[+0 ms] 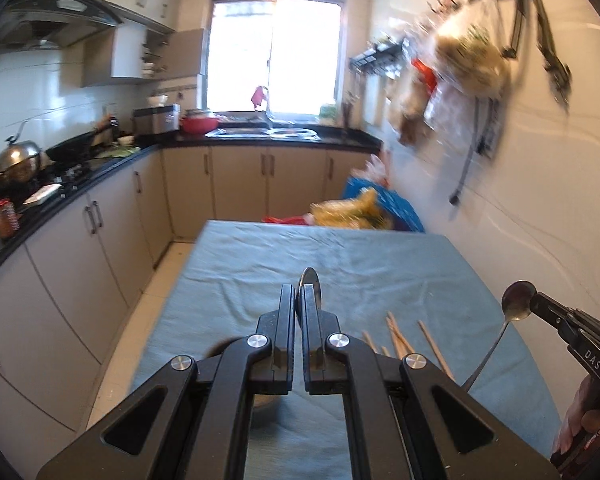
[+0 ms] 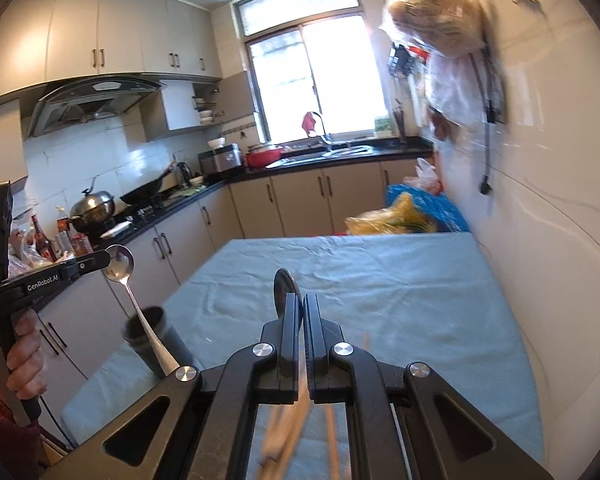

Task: Organize utensils
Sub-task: 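Carry both spoons up and over the black utensil holder with both grippers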

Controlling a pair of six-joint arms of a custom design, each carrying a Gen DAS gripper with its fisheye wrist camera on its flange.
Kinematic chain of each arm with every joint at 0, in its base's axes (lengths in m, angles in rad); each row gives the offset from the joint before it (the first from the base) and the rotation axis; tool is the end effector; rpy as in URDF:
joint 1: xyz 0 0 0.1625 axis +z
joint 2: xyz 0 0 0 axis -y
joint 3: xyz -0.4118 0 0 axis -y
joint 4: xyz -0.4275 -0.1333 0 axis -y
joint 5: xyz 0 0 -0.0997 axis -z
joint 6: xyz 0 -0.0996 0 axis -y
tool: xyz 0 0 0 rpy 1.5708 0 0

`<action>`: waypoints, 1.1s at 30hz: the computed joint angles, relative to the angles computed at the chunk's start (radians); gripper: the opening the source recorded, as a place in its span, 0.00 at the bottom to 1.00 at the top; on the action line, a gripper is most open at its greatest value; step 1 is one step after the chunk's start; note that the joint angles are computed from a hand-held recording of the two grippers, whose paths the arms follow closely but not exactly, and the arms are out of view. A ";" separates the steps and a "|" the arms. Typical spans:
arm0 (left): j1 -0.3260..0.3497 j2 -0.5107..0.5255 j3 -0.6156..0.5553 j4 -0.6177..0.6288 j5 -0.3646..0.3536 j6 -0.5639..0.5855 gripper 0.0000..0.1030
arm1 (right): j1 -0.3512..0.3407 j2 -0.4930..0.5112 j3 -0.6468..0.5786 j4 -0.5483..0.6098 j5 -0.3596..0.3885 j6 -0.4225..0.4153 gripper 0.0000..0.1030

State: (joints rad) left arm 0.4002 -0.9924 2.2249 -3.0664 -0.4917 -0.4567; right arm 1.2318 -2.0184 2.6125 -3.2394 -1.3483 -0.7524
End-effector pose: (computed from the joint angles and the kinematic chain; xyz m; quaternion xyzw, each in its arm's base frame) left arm -0.3518 -0.3889 0.0846 0.2340 0.8205 -0.4475 0.2680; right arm 0.0437 -0.3430 0.3358 0.2308 -0.8240 0.4842 0.1825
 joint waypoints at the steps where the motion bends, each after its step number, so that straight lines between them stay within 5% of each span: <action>1: 0.002 -0.011 0.005 0.001 0.011 0.000 0.03 | 0.029 0.022 -0.006 -0.013 -0.012 0.010 0.03; 10: 0.008 -0.116 0.072 0.013 0.128 -0.029 0.03 | 0.290 0.300 -0.085 -0.226 -0.143 0.076 0.03; 15: 0.019 -0.150 0.092 0.027 0.196 -0.033 0.03 | 0.379 0.451 -0.138 -0.349 -0.214 0.076 0.03; 21: 0.060 -0.085 0.073 -0.005 0.274 -0.016 0.03 | 0.438 0.654 -0.213 -0.476 -0.299 0.068 0.03; 33: 0.152 -0.007 0.042 -0.070 0.181 0.061 0.03 | 0.460 0.878 -0.289 -0.541 -0.407 -0.033 0.03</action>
State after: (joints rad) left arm 0.5523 -0.9993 2.2665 -3.1369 -0.3107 -0.3954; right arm 1.6923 -1.1401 2.3234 -3.7802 -1.7552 -0.7858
